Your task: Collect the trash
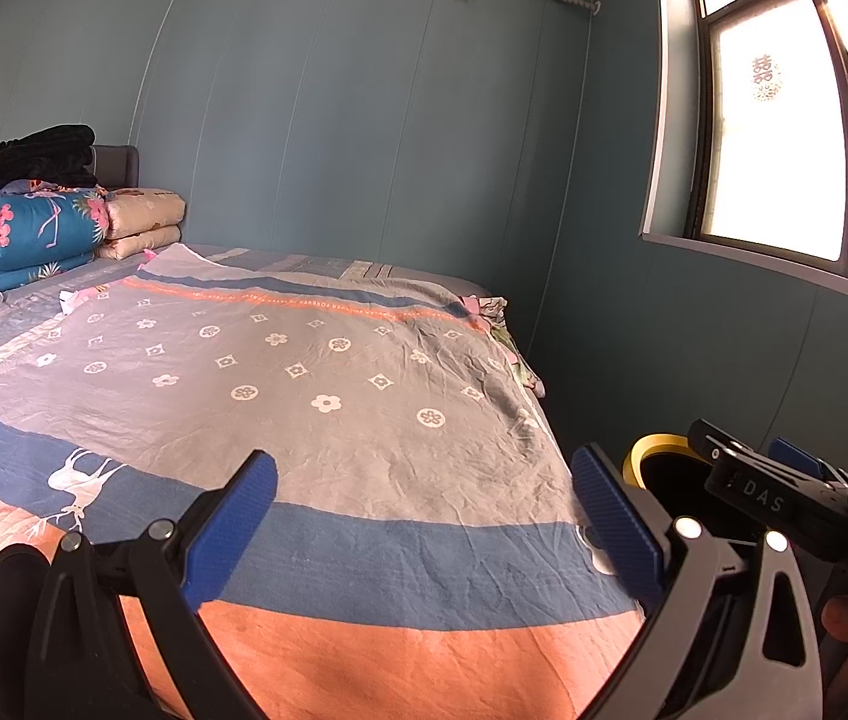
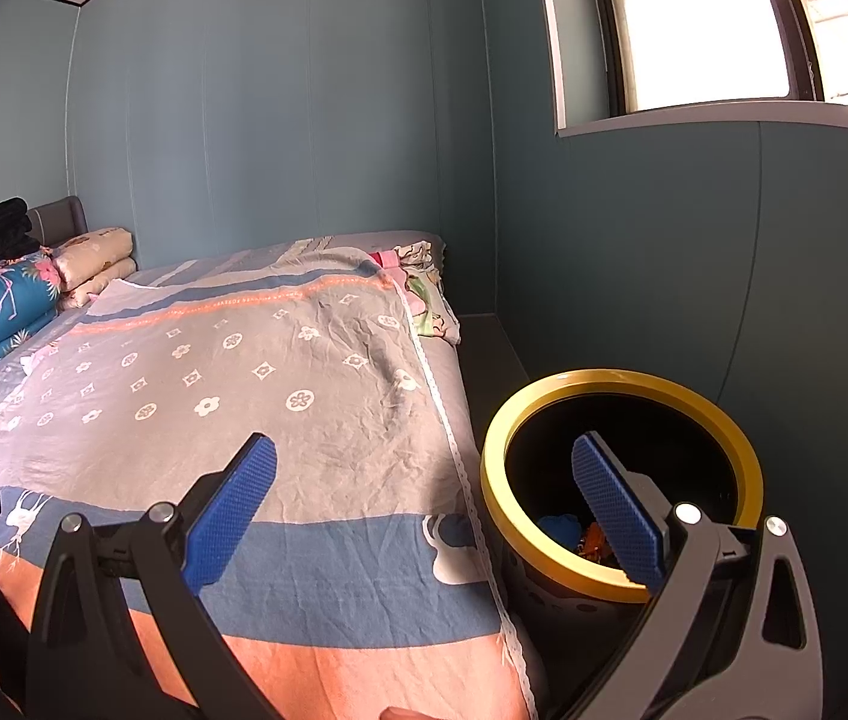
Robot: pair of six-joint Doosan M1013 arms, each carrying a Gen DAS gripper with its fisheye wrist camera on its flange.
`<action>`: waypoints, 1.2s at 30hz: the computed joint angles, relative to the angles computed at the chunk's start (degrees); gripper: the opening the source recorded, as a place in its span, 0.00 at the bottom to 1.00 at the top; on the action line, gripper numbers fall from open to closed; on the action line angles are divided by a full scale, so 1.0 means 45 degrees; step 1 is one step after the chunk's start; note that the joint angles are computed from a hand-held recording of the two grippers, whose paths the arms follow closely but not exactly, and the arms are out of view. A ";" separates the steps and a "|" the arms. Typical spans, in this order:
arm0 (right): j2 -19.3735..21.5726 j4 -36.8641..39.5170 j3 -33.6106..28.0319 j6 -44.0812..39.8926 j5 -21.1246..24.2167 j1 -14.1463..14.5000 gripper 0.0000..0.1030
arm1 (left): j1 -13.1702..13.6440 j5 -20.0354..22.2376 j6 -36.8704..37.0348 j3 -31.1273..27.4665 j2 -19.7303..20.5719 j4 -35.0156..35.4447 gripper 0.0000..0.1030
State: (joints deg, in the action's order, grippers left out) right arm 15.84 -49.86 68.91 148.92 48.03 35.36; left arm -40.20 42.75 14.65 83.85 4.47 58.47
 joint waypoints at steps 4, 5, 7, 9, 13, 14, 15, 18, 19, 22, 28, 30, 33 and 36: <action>0.0003 0.0025 -0.0010 0.0000 0.0021 -0.0002 0.92 | -0.0018 0.0002 -0.0032 0.0006 0.0006 0.0028 0.92; 0.0005 0.0036 -0.0010 0.0000 0.0027 -0.0009 0.92 | -0.0015 0.0017 -0.0010 -0.0002 0.0010 0.0011 0.92; 0.0006 0.0029 -0.0008 -0.0014 0.0029 -0.0009 0.92 | -0.0017 0.0012 -0.0011 -0.0003 0.0011 -0.0002 0.92; 0.0000 0.0042 0.0013 -0.0020 0.0036 -0.0002 0.92 | -0.0019 0.0007 -0.0014 0.0004 0.0010 -0.0014 0.92; -0.0001 0.0096 0.0035 0.0009 0.0086 0.0003 0.92 | -0.0028 0.0007 -0.0028 0.0010 0.0014 0.0001 0.92; 0.0006 0.0084 0.0027 0.0011 0.0093 0.0004 0.92 | -0.0020 -0.0001 -0.0022 0.0010 0.0012 -0.0017 0.92; 0.0013 0.0076 0.0018 -0.0007 0.0078 -0.0005 0.92 | -0.0036 0.0002 -0.0050 0.0015 0.0015 -0.0007 0.92; 0.0016 0.0104 0.0014 -0.0035 0.0064 -0.0016 0.92 | -0.0007 -0.0023 0.0009 0.0014 0.0005 -0.0032 0.92; 0.0015 0.0106 0.0019 -0.0039 0.0067 -0.0015 0.92 | -0.0010 -0.0024 0.0021 0.0012 0.0007 -0.0052 0.92; 0.0002 0.0136 0.0039 -0.0030 0.0079 -0.0016 0.92 | -0.0016 -0.0023 0.0019 0.0019 0.0004 -0.0036 0.92; 0.0003 0.0158 0.0038 -0.0016 0.0140 0.0011 0.92 | -0.0020 -0.0012 0.0018 0.0020 0.0001 -0.0083 0.92; 0.0006 0.0158 0.0035 -0.0022 0.0143 0.0008 0.92 | -0.0017 -0.0005 0.0022 0.0016 0.0002 -0.0087 0.92; 0.0002 0.0205 0.0040 -0.0053 0.0165 0.0012 0.92 | -0.0046 0.0062 0.0015 0.0006 0.0011 -0.0079 0.92; -0.0014 0.0226 0.0042 -0.0048 0.0212 0.0037 0.92 | -0.0066 0.0122 0.0012 0.0006 0.0015 -0.0097 0.92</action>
